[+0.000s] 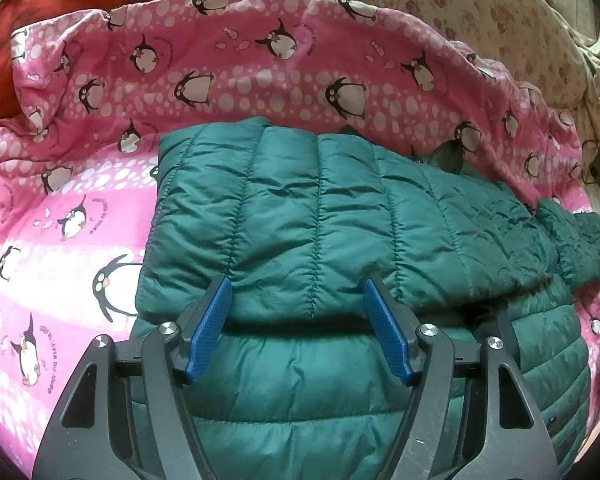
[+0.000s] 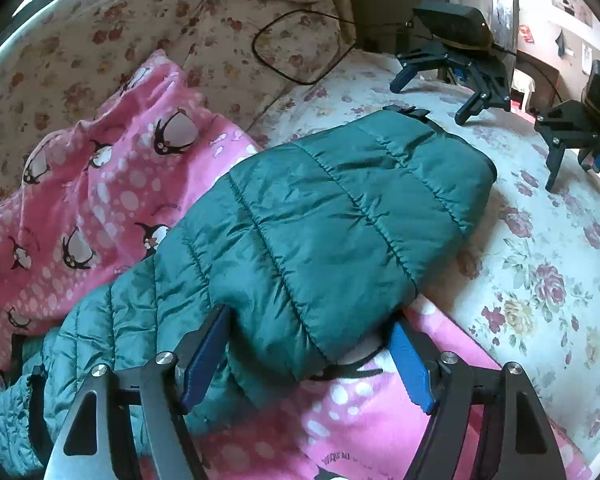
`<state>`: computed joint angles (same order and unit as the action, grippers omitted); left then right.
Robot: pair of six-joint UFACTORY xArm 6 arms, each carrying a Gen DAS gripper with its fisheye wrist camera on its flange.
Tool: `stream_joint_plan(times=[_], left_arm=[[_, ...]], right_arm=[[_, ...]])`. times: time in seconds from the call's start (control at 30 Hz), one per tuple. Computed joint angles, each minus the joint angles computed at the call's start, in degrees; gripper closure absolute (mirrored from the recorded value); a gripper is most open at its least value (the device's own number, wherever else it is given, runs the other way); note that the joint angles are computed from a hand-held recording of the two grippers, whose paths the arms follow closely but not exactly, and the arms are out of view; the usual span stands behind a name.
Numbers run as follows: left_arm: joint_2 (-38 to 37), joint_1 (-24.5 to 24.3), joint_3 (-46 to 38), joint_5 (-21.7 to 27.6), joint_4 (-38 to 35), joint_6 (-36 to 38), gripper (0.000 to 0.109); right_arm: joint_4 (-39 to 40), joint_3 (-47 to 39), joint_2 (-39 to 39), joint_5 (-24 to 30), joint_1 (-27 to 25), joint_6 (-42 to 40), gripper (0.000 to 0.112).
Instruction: Fold large clothes
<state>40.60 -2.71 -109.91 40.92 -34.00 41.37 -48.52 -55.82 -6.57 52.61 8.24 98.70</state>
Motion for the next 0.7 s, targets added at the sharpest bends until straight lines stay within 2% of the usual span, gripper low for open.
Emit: stream_joint_plan(times=[0.17, 0.3, 0.33, 0.5, 0.53, 0.57, 0.7], left_arm=[[0.34, 0.16, -0.44, 0.18, -0.18, 0.36, 0.039], [0.37, 0.19, -0.45, 0.16, -0.23, 0.34, 0.039], [0.39, 0.2, -0.5, 0.24, -0.23, 0.3, 0.039], [1.04, 0.56, -1.94, 1.35, -0.29, -0.28, 0.039], [1.13, 0.64, -2.22, 1.48, -0.25, -0.59, 0.039], [1.11, 0.74, -2.35, 1.55, -0.29, -0.94, 0.039], [1.35, 1.49, -3.69, 2.08, -0.79, -2.06, 0.039]], right_arm=[[-1.21, 0.38, 0.29, -1.83, -1.17, 1.7, 0.035], [-3.31, 1.44, -0.02, -5.69, -2.6, 4.53, 0.037], [-4.05, 1.9, -0.27, -7.19, -3.05, 5.58, 0.043], [-8.24, 2.51, -1.99, -8.42, -2.46, 7.74, 0.08], [-9.29, 2.41, -2.36, -8.46, -2.09, 8.08, 0.085], [-11.04, 2.47, -3.08, -9.14, -1.64, 8.89, 0.096], [-14.68, -0.24, -3.63, -10.38, 1.46, 7.89, 0.1]])
